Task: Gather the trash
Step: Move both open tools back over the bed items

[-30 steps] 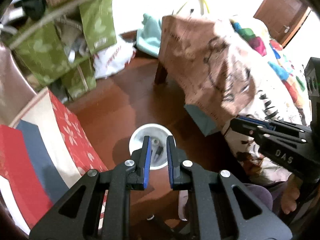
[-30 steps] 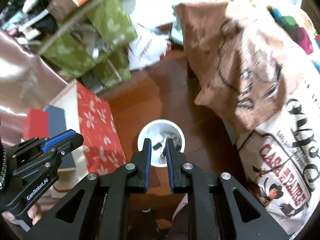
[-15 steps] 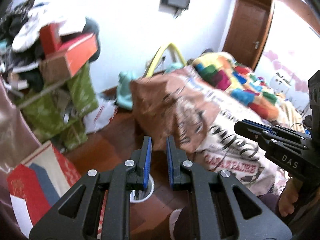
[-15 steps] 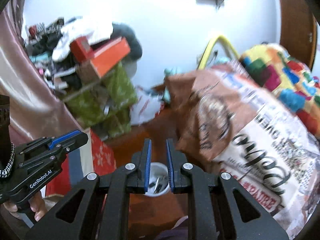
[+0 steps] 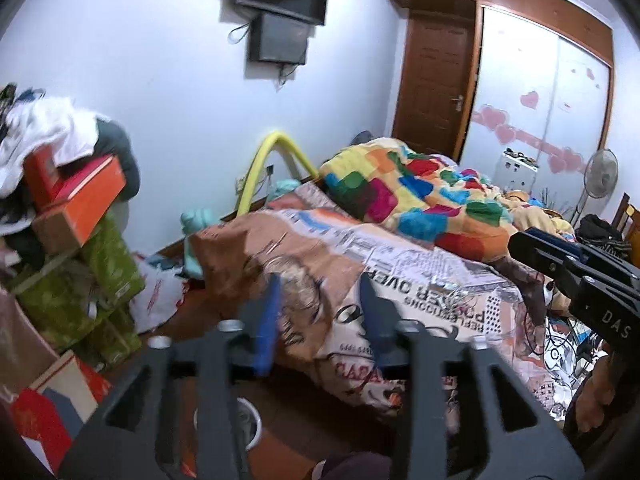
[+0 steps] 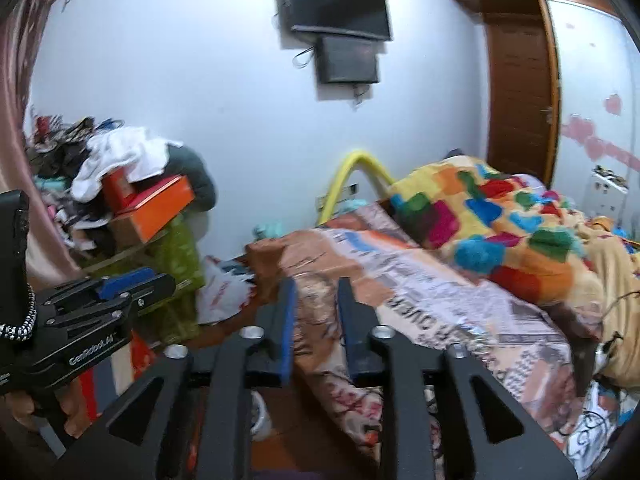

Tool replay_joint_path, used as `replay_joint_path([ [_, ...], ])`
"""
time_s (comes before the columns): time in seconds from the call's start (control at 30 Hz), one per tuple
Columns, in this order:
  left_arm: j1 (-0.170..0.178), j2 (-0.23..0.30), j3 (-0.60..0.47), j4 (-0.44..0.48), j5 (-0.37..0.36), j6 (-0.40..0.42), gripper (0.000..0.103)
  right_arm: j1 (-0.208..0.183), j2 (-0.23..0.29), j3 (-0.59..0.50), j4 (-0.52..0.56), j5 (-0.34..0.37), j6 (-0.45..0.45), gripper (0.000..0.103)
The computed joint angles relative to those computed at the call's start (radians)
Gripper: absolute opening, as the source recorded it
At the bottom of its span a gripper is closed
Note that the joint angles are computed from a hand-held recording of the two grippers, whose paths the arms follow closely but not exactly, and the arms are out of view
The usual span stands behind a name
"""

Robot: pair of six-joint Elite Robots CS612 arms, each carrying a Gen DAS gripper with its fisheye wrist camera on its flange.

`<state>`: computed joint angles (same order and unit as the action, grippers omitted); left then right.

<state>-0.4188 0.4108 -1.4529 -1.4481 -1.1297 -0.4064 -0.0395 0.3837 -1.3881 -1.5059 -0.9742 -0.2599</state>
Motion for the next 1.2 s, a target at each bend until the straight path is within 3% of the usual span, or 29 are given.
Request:
replay_joint_path([
  [0.1,-0.015,-0.017,0.050,-0.060,-0.005,0.034,0.058,-0.016,0.008,-0.001,-0.073,-0.040,0.047,0.062],
  [0.2,-0.023,-0.033,0.097,-0.106,-0.017,0.058,0.063,-0.031,0.010,0.004,-0.119,-0.082,0.079,0.074],
  [0.43,-0.038,-0.070,0.221,-0.207,-0.064,0.111,0.070,-0.067,0.001,0.043,-0.144,-0.152,0.123,0.075],
  [0.67,-0.026,-0.123,0.380,-0.275,-0.187,0.114,0.070,-0.089,-0.005,0.093,-0.127,-0.231,0.140,0.075],
  [0.9,-0.017,-0.176,0.558,-0.325,-0.248,0.141,0.070,-0.100,-0.015,0.164,-0.069,-0.291,0.129,0.075],
  [1.2,0.004,-0.248,0.817,-0.360,-0.336,0.136,0.070,-0.101,-0.033,0.296,-0.018,-0.291,0.125,0.075],
])
